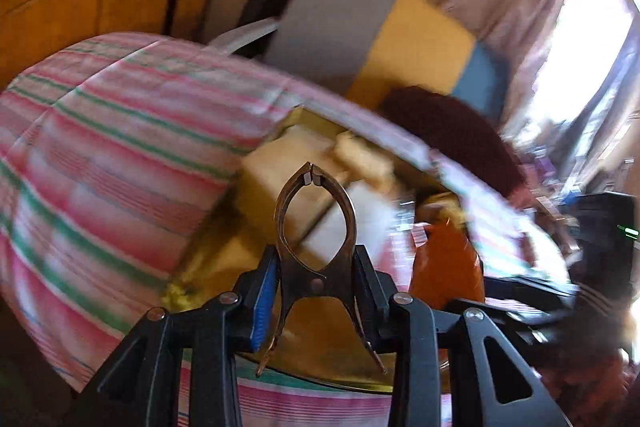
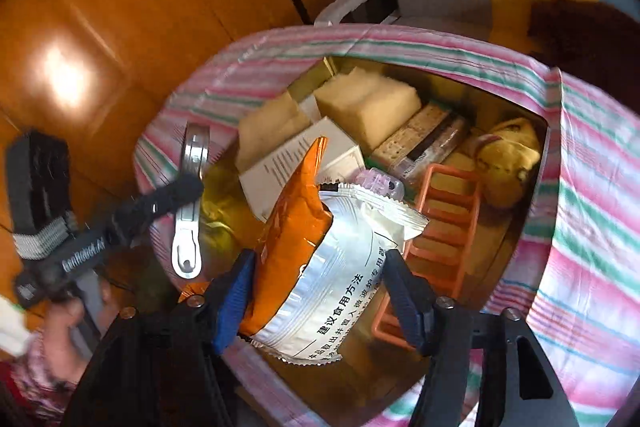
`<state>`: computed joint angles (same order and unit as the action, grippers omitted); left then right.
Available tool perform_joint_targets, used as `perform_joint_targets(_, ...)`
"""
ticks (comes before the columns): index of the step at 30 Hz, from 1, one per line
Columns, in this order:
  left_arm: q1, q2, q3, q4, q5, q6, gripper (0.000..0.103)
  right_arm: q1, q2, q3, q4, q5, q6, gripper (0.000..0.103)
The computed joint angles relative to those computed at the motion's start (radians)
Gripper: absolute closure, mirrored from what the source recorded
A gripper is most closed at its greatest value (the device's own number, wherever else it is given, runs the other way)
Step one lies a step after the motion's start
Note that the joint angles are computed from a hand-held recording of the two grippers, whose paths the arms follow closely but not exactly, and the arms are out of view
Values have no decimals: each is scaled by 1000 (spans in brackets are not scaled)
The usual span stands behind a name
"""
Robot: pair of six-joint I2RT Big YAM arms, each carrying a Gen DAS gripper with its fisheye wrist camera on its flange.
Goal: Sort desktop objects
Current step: 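Carry the silver clip and snack bag over the gold tray with both tools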
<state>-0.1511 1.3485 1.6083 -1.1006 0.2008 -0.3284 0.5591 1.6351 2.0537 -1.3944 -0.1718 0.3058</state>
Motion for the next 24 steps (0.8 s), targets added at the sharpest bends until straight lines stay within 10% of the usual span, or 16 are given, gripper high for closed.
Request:
perform_joint_targets(7, 20, -2, -16, 6, 32, -76, 47, -19, -45, -68, 72, -39, 45, 30)
perform_joint_targets(15, 20, -3, -37, 28, 34, -94, 48, -9, -66, -106, 68, -55, 30, 58)
perform_joint_targets(24, -16, 122, 80, -73, 12, 105, 80, 6, -33, -105, 64, -48, 58, 63)
